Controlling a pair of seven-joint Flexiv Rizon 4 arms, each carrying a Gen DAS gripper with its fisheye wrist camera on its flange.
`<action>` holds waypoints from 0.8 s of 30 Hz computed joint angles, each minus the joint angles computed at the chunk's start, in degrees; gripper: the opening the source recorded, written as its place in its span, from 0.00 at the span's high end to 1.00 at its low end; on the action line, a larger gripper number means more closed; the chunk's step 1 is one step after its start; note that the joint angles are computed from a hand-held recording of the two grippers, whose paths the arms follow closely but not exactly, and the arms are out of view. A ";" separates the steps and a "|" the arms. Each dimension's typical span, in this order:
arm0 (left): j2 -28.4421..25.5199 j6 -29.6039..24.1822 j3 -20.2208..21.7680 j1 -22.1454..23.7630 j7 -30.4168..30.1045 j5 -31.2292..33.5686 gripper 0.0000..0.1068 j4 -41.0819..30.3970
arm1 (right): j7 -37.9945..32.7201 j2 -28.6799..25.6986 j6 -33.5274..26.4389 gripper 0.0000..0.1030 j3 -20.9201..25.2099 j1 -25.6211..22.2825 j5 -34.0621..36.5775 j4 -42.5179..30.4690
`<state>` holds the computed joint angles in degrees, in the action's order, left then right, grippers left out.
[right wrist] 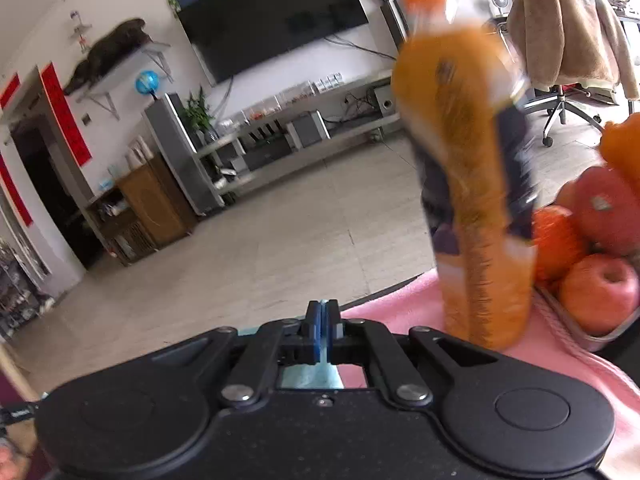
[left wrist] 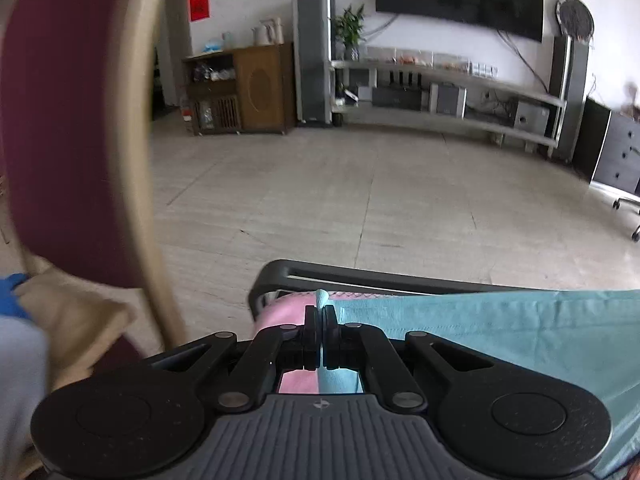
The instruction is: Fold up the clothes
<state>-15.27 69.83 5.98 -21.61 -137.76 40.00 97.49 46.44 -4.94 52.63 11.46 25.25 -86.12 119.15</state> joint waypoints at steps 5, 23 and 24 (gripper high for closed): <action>12.74 -0.68 -1.78 0.48 0.63 -1.35 0.99 11.31 | -5.49 9.10 -5.03 0.98 5.75 2.63 12.00 3.34; 33.85 -7.51 -15.75 7.82 -9.85 -4.11 0.99 41.07 | 11.02 9.03 -14.17 0.98 16.66 18.93 31.70 14.08; 35.48 -6.34 -16.38 8.52 -10.84 -3.81 0.99 42.05 | 12.61 9.69 -15.62 0.98 16.86 19.37 30.10 14.28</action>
<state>20.22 63.49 -10.40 -13.09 -148.60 36.19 139.54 59.05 4.75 37.02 28.33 44.62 -56.02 133.43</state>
